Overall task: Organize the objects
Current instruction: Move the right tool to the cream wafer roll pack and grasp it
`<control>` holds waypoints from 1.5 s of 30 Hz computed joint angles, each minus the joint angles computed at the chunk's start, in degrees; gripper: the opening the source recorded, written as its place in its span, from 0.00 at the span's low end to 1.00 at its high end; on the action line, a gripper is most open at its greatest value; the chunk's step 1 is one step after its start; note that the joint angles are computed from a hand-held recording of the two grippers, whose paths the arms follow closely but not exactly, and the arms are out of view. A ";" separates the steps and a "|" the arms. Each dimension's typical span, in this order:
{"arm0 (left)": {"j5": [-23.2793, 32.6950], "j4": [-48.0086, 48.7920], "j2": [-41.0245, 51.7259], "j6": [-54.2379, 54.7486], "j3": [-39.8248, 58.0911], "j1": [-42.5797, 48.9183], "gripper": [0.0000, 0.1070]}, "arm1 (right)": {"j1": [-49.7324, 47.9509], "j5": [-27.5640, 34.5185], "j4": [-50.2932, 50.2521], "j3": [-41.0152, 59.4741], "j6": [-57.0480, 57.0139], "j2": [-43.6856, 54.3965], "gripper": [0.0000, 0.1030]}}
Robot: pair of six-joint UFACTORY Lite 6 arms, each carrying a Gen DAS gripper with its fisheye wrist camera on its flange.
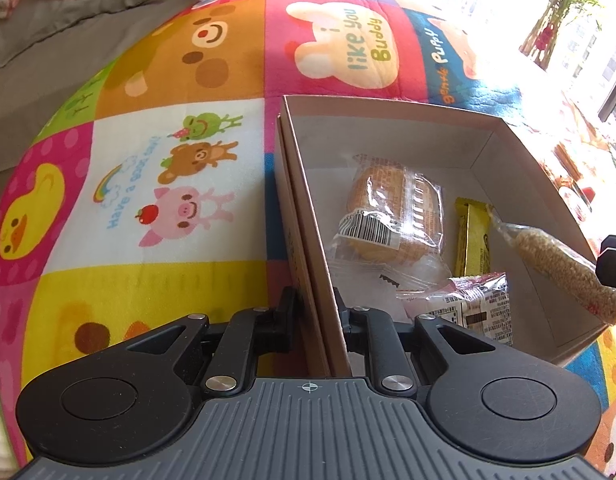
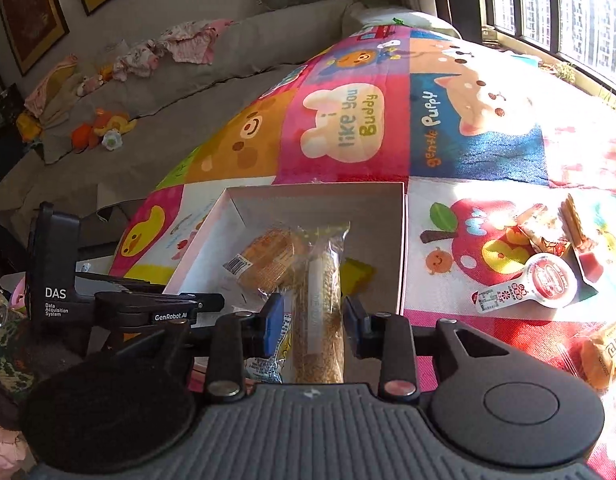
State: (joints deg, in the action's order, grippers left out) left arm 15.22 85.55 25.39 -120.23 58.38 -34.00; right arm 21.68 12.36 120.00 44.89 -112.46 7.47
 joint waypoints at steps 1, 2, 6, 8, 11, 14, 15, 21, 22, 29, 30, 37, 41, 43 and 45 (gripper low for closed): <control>-0.01 -0.04 -0.03 0.00 -0.04 -0.01 0.17 | 0.19 -1.18 2.91 -0.91 -1.94 -1.06 0.38; -0.04 -0.01 -0.02 0.05 -0.03 0.03 0.17 | 0.37 -1.15 7.47 -1.57 -6.03 -1.12 0.38; 0.38 4.34 -0.26 -4.88 -0.78 -0.07 0.16 | -2.84 1.43 20.16 -7.75 -21.31 -4.84 0.42; 2.09 10.39 -0.51 -11.82 -1.93 -0.95 0.16 | -4.74 0.96 26.64 -10.74 -28.74 -7.49 0.44; 9.11 20.92 -0.41 -22.53 -4.55 -4.11 0.15 | -9.27 1.21 33.11 -15.50 -37.35 -11.47 0.48; 16.70 27.13 -0.24 -29.97 -7.33 -7.09 0.15 | -15.39 2.84 31.37 -19.94 -38.04 -14.05 0.49; 18.43 27.60 -0.26 -30.99 -7.78 -7.84 0.15 | -17.46 3.53 29.79 -21.13 -37.41 -14.54 0.50; 22.02 22.85 -0.57 -28.28 -7.28 -10.42 0.13 | -27.55 7.79 25.02 -26.07 -38.47 -13.50 0.56; 21.49 21.04 -0.52 -26.33 -6.61 -10.44 0.13 | -28.96 8.45 24.93 -26.24 -39.47 -12.67 0.56; 21.11 13.84 -0.19 -20.35 -4.76 -11.60 0.12 | -34.16 10.10 21.23 -25.02 -39.22 -13.08 0.57; 20.51 15.02 -0.73 -22.58 -5.49 -11.24 0.12 | -33.90 9.81 23.30 -23.97 -41.09 -12.79 0.58; 20.42 19.65 -2.18 -31.53 -8.28 -11.22 0.13 | -30.68 8.04 22.30 -9.44 -37.24 -2.62 0.58; 19.61 20.32 -2.56 -31.15 -8.46 -10.79 0.14 | -28.74 2.49 3.52 11.34 -16.18 12.41 0.58; 19.40 19.98 -2.73 -30.75 -8.47 -10.84 0.14 | -27.55 -1.23 -2.34 23.24 -5.30 21.99 0.60; 19.17 20.16 -3.04 -31.10 -8.76 -10.92 0.15 | -26.64 -4.68 -6.49 35.23 4.17 32.46 0.60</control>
